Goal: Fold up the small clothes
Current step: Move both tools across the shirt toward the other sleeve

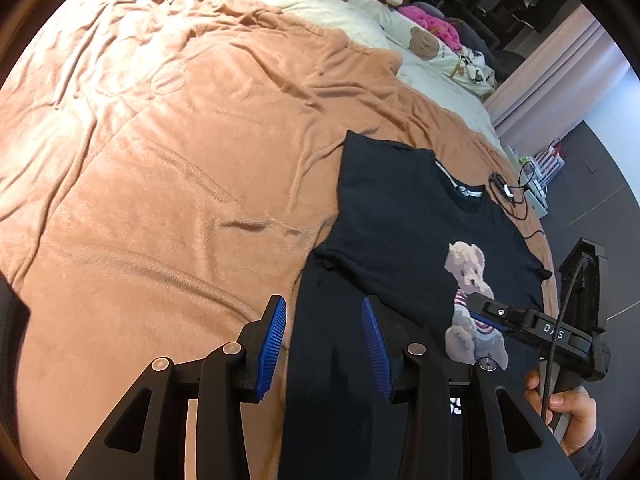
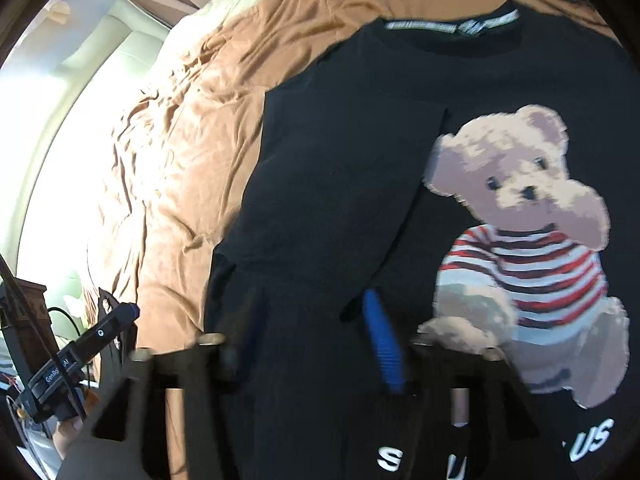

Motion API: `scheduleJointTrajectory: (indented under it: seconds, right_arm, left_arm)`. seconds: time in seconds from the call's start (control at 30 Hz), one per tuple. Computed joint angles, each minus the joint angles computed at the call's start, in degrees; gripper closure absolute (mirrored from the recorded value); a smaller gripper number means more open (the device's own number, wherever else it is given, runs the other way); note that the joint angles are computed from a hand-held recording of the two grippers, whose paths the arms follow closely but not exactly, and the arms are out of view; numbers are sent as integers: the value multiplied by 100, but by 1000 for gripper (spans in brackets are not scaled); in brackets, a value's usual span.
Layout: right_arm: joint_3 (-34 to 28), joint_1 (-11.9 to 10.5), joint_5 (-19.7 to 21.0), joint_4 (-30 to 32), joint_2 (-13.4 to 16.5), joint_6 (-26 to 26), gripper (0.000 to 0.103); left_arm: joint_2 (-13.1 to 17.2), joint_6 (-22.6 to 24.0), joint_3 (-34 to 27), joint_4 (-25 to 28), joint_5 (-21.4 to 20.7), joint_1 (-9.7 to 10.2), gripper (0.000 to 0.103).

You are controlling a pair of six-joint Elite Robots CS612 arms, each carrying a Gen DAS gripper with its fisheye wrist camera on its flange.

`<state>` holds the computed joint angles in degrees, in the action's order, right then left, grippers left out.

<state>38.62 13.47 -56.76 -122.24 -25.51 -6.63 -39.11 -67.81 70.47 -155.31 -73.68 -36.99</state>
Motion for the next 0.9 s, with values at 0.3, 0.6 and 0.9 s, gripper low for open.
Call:
scheduleJointTrajectory:
  seconds: [0.3,0.6,0.9]
  right_arm:
    - [1305,-260,-293,-1232,-762,-31,47]
    - [2605,-544,-690,-3270,-1495,-55,39]
    - [3180,-839,-571,-3841,-1843,-427,38]
  left_arm:
    - [-108,-127,-77,211,341,-200,47]
    - [-81,-215,-498,870,1046,-461,15]
    - [239,369,-1379,1485,1234,-608,7]
